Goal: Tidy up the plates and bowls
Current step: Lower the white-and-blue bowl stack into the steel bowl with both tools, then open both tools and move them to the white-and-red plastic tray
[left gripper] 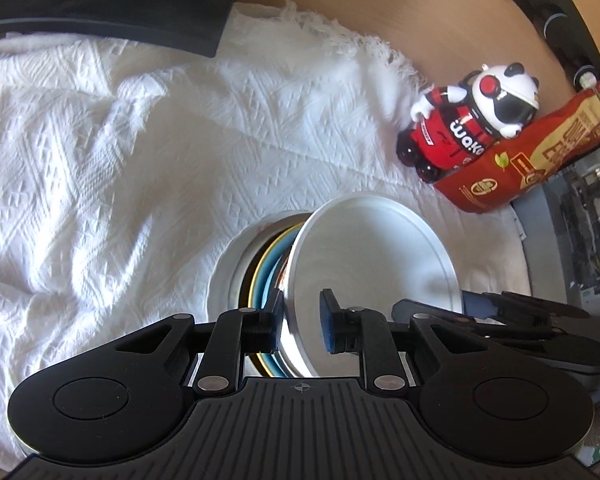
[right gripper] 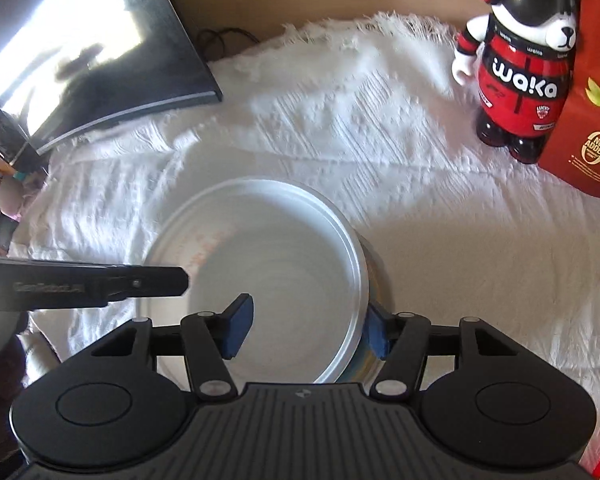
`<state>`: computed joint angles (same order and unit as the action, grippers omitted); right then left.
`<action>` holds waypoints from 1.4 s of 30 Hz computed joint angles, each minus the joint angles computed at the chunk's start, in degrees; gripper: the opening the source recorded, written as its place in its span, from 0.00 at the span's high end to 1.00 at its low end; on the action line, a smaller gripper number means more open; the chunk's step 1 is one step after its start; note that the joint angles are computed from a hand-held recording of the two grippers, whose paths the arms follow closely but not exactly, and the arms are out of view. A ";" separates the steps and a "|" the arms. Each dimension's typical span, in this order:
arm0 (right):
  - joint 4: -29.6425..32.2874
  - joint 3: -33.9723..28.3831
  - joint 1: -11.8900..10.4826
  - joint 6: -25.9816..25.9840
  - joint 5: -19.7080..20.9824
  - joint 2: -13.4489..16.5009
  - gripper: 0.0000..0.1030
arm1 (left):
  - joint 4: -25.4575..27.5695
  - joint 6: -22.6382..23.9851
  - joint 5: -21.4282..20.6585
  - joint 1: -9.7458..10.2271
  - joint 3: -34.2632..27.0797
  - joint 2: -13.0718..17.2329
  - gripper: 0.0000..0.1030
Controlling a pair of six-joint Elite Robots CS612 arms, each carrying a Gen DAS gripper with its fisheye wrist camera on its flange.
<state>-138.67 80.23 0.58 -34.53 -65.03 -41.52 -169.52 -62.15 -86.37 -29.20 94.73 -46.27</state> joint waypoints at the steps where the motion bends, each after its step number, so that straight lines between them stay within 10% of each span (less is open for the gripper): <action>1: -0.09 0.08 -0.07 0.37 0.58 -0.09 0.42 | -0.65 -0.34 -0.35 0.13 0.21 0.05 0.80; 25: 1.41 -1.16 -0.03 5.20 -0.57 1.24 0.42 | -2.33 -5.06 -2.36 0.81 1.29 0.13 0.80; 38: -12.01 4.49 -2.08 5.83 3.83 -1.64 0.42 | -4.20 -0.91 17.79 -3.40 1.28 -2.88 0.81; 42: -20.87 7.53 -4.35 7.61 6.71 -3.07 0.41 | -10.93 6.53 15.34 -3.80 -2.23 -0.66 0.80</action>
